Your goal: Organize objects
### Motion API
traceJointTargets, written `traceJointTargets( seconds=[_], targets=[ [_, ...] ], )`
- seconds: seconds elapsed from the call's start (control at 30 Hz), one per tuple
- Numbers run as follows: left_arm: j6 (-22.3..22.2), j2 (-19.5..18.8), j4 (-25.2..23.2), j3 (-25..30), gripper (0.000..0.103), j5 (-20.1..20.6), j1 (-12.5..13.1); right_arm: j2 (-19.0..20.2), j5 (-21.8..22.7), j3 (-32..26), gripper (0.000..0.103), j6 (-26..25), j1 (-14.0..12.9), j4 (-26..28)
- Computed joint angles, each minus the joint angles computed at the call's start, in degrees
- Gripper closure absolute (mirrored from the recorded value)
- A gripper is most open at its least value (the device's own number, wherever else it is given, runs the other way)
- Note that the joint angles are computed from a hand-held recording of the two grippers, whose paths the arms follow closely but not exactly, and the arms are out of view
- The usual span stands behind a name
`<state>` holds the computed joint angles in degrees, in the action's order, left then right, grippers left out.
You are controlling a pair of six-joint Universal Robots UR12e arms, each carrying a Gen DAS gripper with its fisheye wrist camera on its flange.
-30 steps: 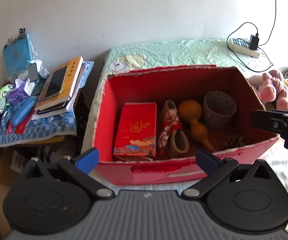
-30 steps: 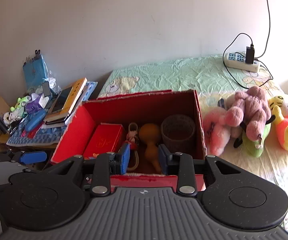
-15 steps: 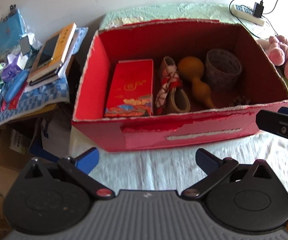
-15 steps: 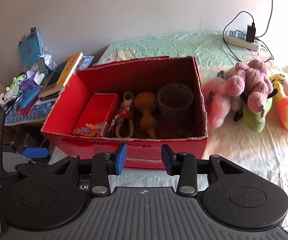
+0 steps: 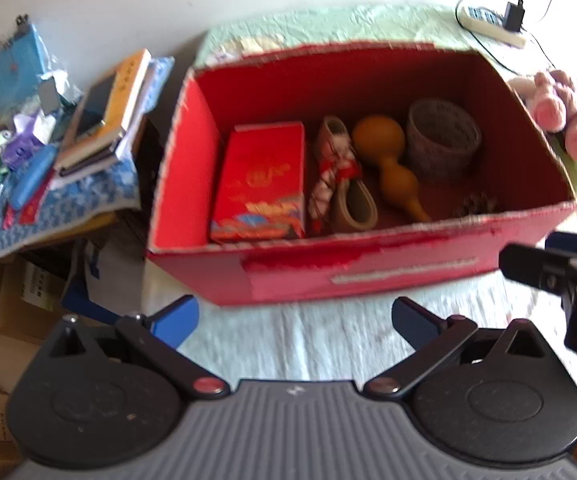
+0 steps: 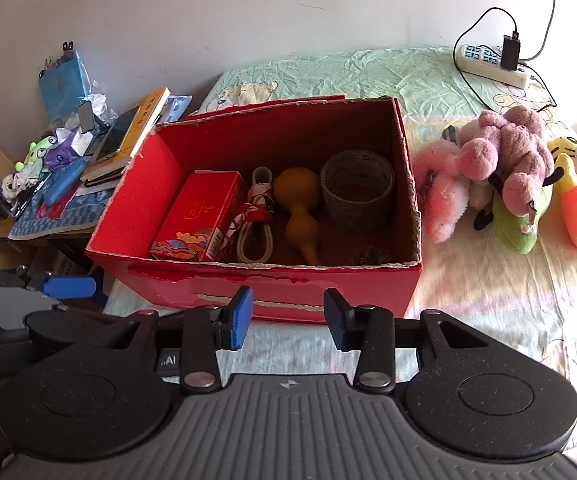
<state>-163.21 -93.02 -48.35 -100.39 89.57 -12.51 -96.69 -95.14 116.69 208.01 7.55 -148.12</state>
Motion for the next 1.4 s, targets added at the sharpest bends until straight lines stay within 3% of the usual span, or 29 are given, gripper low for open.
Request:
traceJointTargets(
  seconds=[0.23,0.6,0.83,1.27,1.4],
  targets=[
    [0.55,-0.22,3.02,1.07,0.0,1.38,-0.19,-0.15,-0.13,-0.48,0.061,-0.54,-0.23,-2.1],
    [-0.51,-1.68,6.39,2.28,0.0,0.38,-0.29,1.13,-3.4,-1.45,0.061,-0.61,-0.21,-4.91],
    [-2.39,-2.89,12.74,1.73,0.0,2.52,-1.18,2.5,-5.27,-1.7,0.055,0.3,-0.48,-6.57],
    [-3.86,-5.04,14.44,2.59,0.0,2.01,-1.24,4.75,-7.82,-1.6,0.052,0.98,-0.55,-10.5],
    [-3.86,-5.52,13.88,3.05,0.0,-0.02,-0.83,5.53,-9.13,-1.46,0.052,0.8,-0.56,-12.49]
  ],
)
